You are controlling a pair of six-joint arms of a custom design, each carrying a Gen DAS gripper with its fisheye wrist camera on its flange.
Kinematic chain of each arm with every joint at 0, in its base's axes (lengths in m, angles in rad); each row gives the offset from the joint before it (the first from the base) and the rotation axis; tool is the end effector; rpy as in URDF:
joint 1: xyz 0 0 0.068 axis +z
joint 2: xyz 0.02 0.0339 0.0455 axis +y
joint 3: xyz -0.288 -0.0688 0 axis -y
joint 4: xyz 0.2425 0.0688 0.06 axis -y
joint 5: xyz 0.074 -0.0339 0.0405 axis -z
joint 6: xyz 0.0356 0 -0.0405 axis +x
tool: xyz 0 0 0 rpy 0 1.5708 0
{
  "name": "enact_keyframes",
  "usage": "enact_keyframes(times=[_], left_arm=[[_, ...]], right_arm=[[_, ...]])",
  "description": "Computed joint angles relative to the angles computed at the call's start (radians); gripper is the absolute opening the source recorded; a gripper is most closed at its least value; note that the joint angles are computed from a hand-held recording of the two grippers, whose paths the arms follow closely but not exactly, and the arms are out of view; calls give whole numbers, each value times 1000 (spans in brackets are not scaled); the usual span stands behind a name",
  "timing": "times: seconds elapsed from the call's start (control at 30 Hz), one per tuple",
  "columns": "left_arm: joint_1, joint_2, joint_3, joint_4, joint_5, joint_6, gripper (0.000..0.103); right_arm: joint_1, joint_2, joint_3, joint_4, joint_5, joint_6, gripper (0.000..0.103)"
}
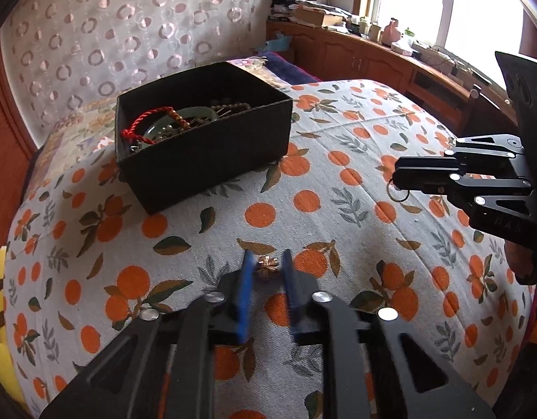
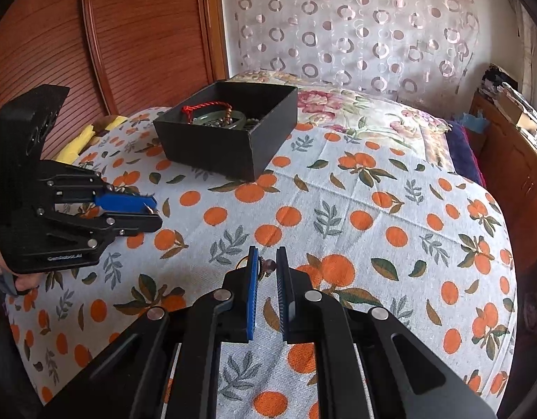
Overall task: Organize jewelry
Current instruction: 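Grasp the small rose-shaped earring with the left tool while the right tool grasps the gold ring, then lower the earring and ring into the black box and open both tools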
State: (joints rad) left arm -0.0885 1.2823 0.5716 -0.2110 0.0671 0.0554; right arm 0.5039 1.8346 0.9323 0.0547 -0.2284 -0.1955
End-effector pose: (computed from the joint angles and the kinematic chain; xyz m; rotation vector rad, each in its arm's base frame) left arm 0.2261 -0.0225 0.1896 0.2072 2.4835 -0.0975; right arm 0.3152 0.1830 0.1569 -0.9313 2.2462 0.4165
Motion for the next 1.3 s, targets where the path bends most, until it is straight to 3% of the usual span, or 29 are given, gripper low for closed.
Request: enact_keyframes(times=[0.3, 0.93, 1.3], left_arm=[[45, -41, 25, -15, 17, 0, 14], [175, 2, 208, -31, 28, 44, 14], [194, 108, 288, 3, 18, 30, 14]], right_arm=[[10, 8, 64, -20, -7, -2, 12], [76, 213, 495, -155, -45, 19, 12], [68, 224, 507, -165, -50, 39, 15]])
